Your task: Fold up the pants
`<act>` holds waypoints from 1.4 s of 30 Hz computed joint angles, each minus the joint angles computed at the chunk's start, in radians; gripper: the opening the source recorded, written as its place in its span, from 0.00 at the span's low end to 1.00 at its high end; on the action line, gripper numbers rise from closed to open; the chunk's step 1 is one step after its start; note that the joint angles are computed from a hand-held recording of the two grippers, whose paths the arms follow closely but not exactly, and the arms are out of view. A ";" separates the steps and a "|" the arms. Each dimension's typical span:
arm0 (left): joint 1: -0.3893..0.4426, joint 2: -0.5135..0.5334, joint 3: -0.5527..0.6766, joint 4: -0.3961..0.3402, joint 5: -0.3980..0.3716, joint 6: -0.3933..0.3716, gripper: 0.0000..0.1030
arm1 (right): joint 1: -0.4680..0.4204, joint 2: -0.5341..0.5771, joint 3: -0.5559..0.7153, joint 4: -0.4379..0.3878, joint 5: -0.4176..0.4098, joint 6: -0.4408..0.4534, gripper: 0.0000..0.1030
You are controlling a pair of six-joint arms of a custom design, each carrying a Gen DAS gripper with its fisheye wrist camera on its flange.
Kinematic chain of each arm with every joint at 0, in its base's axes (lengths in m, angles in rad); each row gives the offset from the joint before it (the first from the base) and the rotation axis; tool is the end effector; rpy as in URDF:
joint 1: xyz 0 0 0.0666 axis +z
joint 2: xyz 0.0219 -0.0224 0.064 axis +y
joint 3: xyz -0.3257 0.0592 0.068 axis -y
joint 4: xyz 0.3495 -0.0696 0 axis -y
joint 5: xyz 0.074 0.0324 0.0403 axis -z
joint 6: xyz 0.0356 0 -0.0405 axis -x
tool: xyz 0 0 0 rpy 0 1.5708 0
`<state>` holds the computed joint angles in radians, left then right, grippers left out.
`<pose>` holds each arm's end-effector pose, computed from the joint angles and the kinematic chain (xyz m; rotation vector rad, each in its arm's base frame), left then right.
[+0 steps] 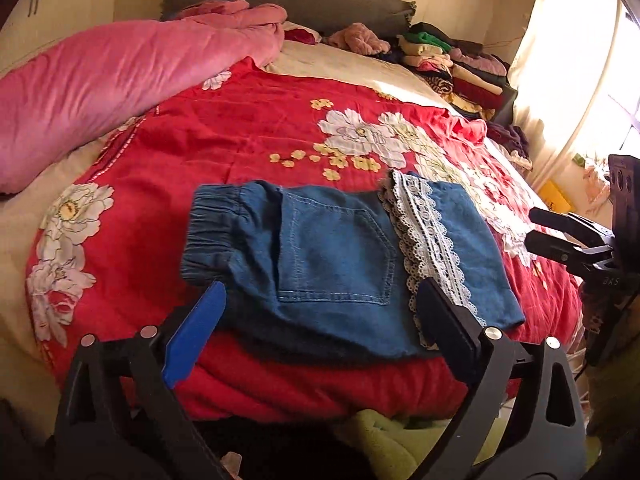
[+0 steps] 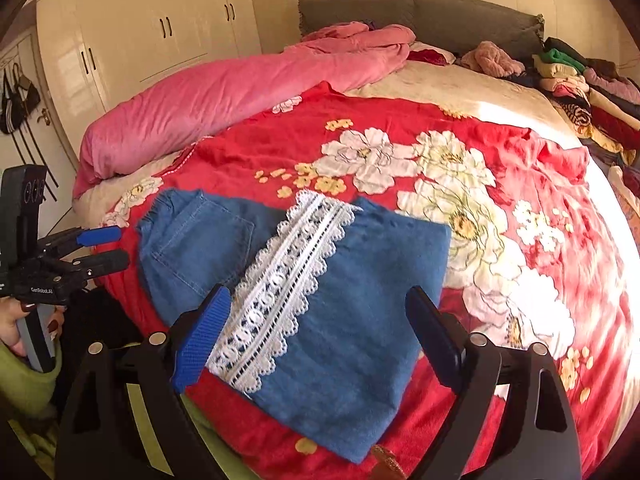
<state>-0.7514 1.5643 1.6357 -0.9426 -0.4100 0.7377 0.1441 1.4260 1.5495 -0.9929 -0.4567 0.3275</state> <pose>0.3784 -0.3346 0.3999 -0.1623 2.3539 -0.2219 0.4503 0.0808 0.4247 -0.7485 2.2539 0.4684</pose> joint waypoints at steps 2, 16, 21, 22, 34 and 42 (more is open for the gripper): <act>0.010 -0.018 -0.021 -0.003 -0.016 0.010 0.90 | 0.011 0.014 0.023 -0.003 -0.009 -0.004 0.96; 0.071 -0.085 -0.127 -0.031 -0.007 0.082 0.90 | 0.129 0.139 0.189 -0.027 0.000 0.004 0.96; 0.080 -0.065 -0.130 -0.016 0.021 0.078 0.90 | 0.168 0.200 0.261 -0.049 -0.001 0.014 0.96; 0.082 -0.062 -0.132 -0.007 0.028 0.073 0.90 | 0.175 0.218 0.284 -0.059 -0.004 0.017 0.96; 0.097 -0.003 -0.115 -0.003 0.105 0.062 0.48 | 0.295 0.473 0.608 -0.256 0.030 0.124 0.96; 0.105 -0.018 -0.143 0.031 0.133 0.074 0.47 | 0.364 0.691 0.908 -0.462 0.032 0.165 0.95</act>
<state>-0.6466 1.5466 1.4928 -0.9112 -0.2769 0.8122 0.5079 2.1175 2.4571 -1.4546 -0.4246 0.4927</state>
